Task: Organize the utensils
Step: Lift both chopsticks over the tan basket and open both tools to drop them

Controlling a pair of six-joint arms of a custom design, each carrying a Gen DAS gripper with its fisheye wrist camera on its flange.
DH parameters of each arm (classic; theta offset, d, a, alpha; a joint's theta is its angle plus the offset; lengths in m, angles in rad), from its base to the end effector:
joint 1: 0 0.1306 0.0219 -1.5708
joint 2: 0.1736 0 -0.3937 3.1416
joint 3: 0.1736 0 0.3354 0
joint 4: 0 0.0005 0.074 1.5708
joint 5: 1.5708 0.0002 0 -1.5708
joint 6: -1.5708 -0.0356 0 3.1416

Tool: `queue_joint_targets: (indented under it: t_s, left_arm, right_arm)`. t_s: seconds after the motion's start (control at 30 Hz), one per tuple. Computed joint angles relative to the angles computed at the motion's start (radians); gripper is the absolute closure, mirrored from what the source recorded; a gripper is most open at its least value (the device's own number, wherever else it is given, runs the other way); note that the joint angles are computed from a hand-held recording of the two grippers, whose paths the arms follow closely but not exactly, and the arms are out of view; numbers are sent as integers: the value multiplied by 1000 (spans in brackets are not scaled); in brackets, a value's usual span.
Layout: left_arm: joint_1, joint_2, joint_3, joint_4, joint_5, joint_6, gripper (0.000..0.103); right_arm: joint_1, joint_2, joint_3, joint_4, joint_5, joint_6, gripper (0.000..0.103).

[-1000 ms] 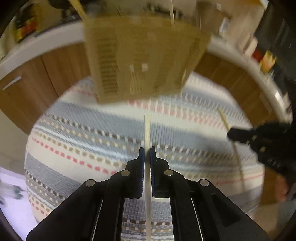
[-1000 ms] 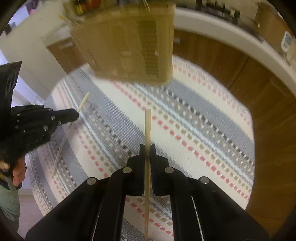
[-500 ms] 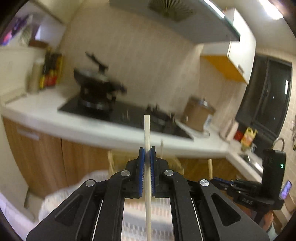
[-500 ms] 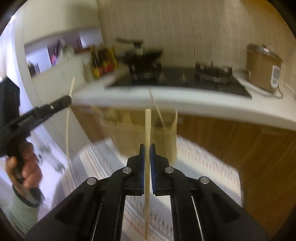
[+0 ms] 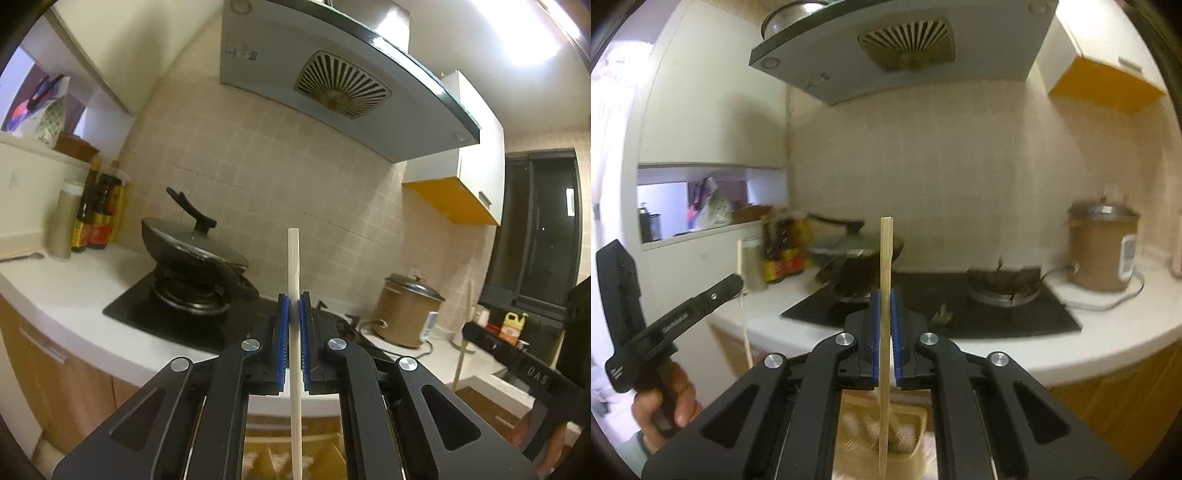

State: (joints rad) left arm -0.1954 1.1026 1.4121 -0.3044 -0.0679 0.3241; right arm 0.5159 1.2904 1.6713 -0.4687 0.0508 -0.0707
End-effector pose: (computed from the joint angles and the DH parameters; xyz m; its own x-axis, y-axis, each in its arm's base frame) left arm 0.3305 -0.0635 0.6099 -0.0358 -0.3168 -0.9478 0.1221 0.9399 -0.3188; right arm 0.3494 0.1955 0.6369 -0.1078 0.0200 -0.9940 -0.4422 0.8945 0.0659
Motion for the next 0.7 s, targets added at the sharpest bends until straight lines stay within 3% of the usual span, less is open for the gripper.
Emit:
queue_joint_targets:
  t_s: [0.1, 0.33, 0.47, 0.7]
  left_arm:
    - [14, 29, -5, 54, -10, -11, 99]
    - [19, 65, -64, 169, -141, -46, 99]
    - [30, 70, -99, 189, -134, -28, 99]
    - [-2, 69, -149, 232, -179, -71, 99]
  right_arm:
    - [-12, 36, 7, 34, -5, 24, 99]
    - [-28, 91, -32, 116, -12, 2, 99]
    - [-35, 112, -49, 140, -25, 1, 99]
    - [-57, 120, -95, 181, -65, -41, 99]
